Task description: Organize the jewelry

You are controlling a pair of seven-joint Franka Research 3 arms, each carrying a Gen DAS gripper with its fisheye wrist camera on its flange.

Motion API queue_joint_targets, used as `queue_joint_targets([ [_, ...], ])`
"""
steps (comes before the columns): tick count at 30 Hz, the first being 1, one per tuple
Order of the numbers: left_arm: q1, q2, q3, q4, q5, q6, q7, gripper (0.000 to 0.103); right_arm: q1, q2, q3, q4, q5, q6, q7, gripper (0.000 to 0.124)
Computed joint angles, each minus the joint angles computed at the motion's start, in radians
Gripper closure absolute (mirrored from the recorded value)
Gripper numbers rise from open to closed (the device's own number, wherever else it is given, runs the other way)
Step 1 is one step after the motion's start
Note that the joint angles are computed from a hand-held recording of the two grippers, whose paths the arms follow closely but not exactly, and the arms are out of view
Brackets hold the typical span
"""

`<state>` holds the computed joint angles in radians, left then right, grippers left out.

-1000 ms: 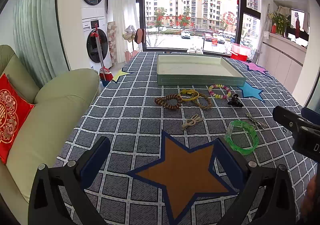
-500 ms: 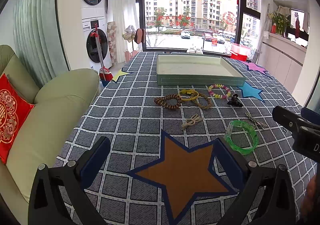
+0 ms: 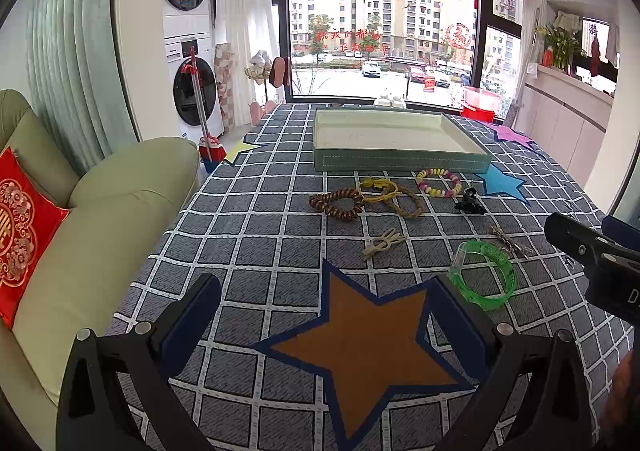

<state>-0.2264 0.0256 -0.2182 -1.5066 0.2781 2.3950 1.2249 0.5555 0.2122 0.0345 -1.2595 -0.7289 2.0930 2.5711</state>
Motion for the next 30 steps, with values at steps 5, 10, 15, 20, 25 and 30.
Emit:
queue_joint_targets([
  [5,0.000,0.000,0.000,0.000,-0.001,0.000,0.000,0.000,0.002,0.001,-0.001,0.001,0.002,0.001,0.000,0.021],
  [10,0.000,0.000,0.001,0.000,-0.002,0.000,0.002,0.000,0.003,0.001,-0.001,0.001,0.003,0.001,0.000,0.021],
  [15,0.000,0.000,0.001,0.000,-0.002,0.000,0.002,0.000,0.003,0.002,0.000,0.002,0.005,0.000,0.001,0.021],
  [20,0.000,-0.002,0.001,-0.004,-0.006,-0.003,0.005,0.000,0.005,0.005,0.000,0.006,0.008,-0.002,0.001,0.021],
  [25,-0.001,-0.002,0.000,-0.006,0.001,-0.009,0.004,0.000,0.002,-0.006,-0.001,-0.012,0.011,0.006,0.004,0.021],
  [30,-0.001,0.002,0.000,-0.001,0.004,-0.012,0.004,0.000,-0.012,-0.027,0.005,-0.051,0.019,0.023,0.014,0.021],
])
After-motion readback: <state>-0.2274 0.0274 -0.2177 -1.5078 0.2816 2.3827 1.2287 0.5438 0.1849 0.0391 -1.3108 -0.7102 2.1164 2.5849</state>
